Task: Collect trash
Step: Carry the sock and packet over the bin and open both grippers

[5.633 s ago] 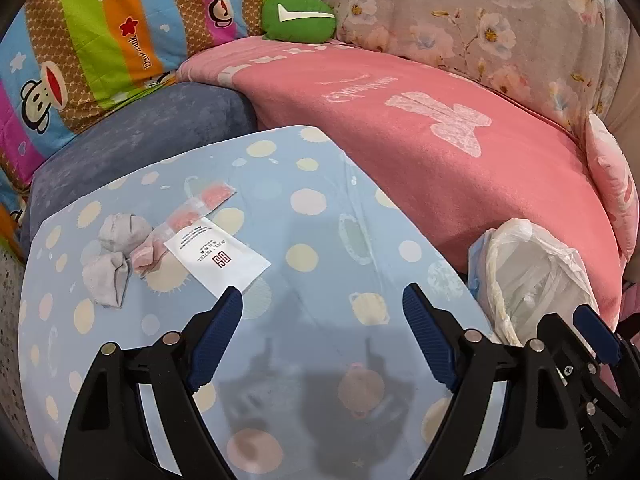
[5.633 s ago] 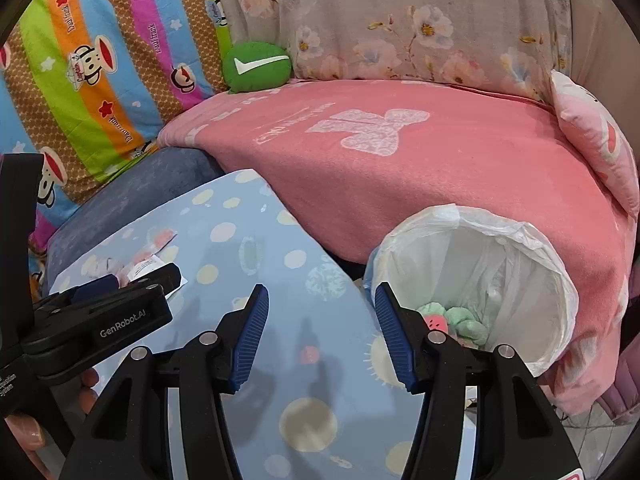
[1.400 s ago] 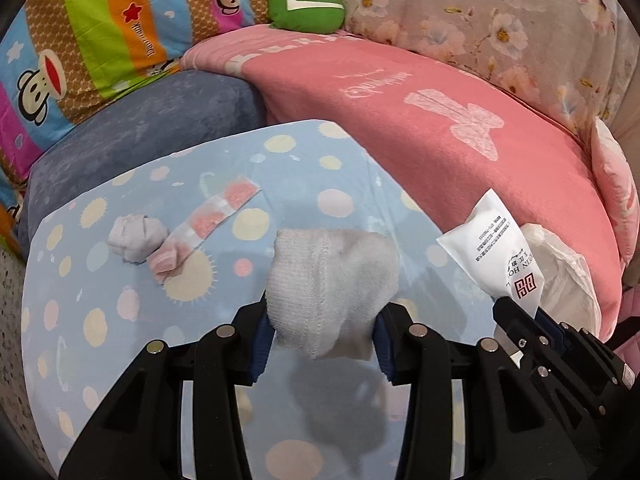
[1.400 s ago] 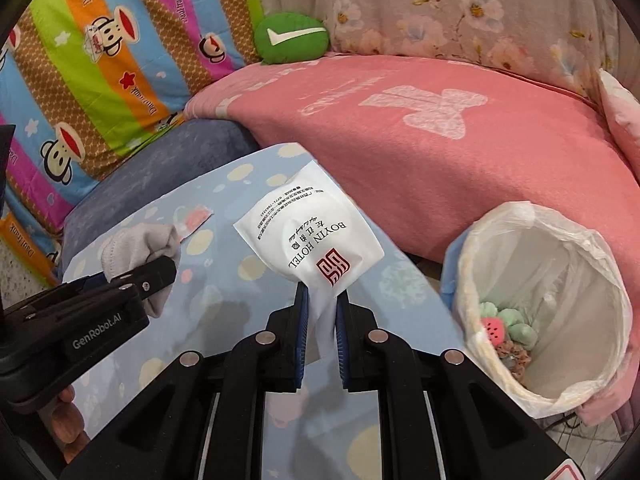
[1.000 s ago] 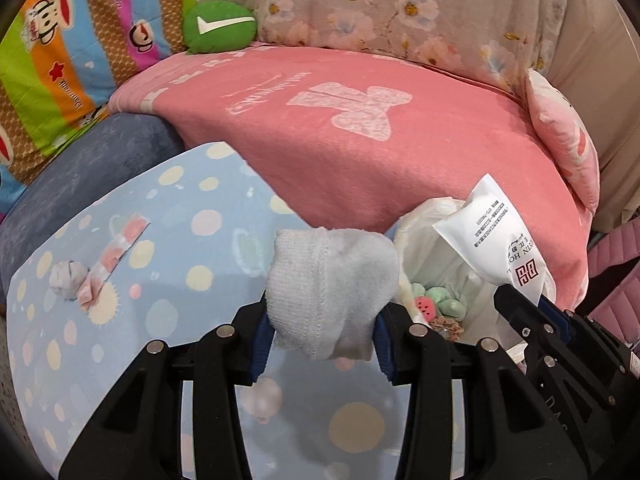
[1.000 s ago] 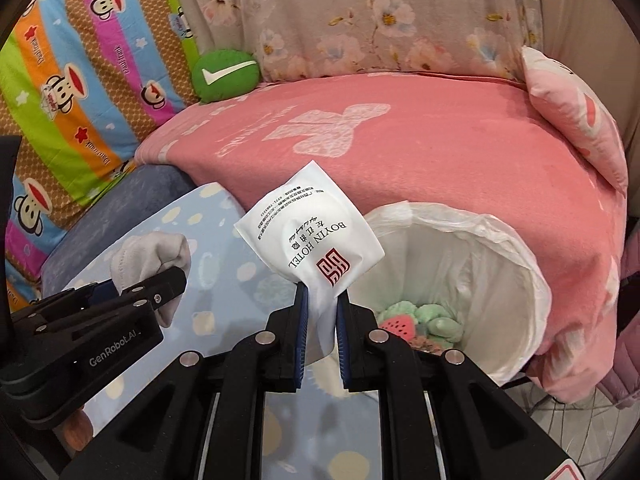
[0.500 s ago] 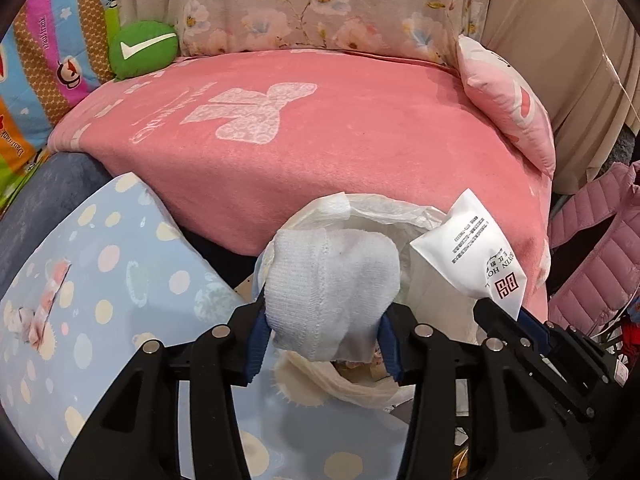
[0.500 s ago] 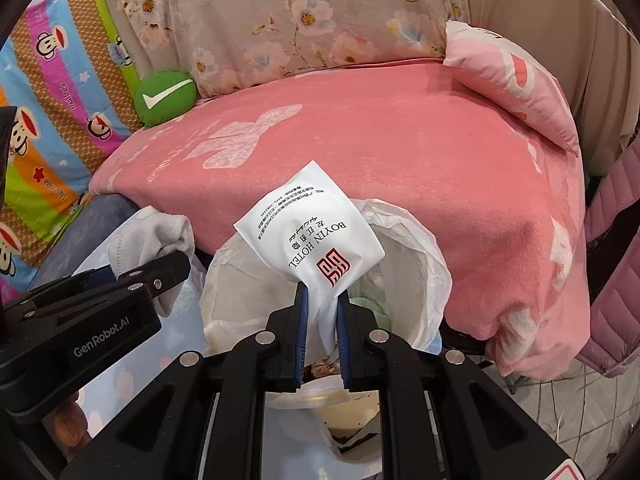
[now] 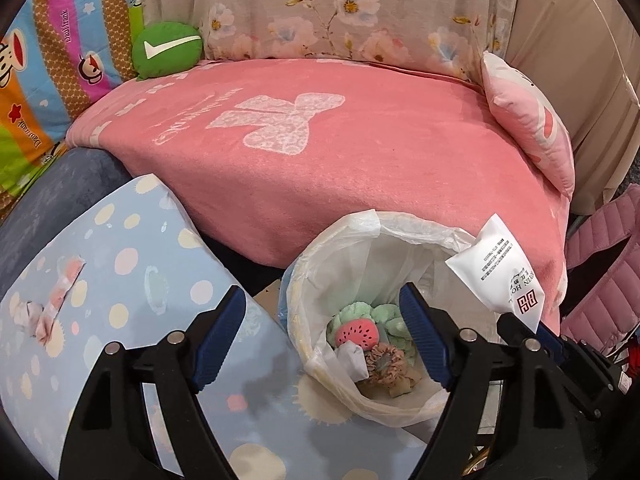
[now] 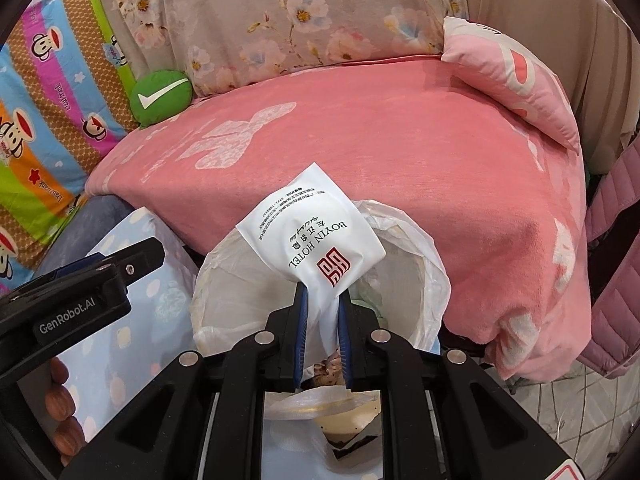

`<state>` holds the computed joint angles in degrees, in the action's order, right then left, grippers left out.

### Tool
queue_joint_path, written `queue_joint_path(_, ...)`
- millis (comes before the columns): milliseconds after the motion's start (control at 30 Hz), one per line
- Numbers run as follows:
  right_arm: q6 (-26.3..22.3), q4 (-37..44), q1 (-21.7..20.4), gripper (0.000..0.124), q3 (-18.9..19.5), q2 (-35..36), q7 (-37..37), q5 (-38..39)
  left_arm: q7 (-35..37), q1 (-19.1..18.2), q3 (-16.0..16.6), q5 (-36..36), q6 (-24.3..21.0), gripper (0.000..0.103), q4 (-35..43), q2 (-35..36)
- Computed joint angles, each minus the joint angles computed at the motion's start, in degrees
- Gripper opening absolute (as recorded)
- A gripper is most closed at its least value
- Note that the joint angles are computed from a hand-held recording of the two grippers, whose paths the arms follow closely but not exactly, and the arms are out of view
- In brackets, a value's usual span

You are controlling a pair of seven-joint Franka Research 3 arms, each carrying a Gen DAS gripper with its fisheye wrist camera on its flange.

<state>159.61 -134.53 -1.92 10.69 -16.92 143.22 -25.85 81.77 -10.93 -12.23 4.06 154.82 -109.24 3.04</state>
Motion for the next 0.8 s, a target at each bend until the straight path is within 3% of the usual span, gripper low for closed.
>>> queue_joint_path(133,-0.26,1.67,0.48,0.017,0.21,1.77,-0.18,-0.66,-1.71,0.17,0.44,2.5,0.43,0.075,-0.78,-0.34)
queue_joint_path(333,-0.84,3.87,1.08,0.04,0.61,3.47,3.39,-6.1,-2.7,0.76,0.81,3.09,0.51,0.076,-1.53,-0.79)
queue_joint_path(800,-2.52,5.08,4.43,0.049,-0.35,3.47,3.85,-7.51,-3.65,1.94,1.57,3.44,1.15,0.076,-3.83,-2.67)
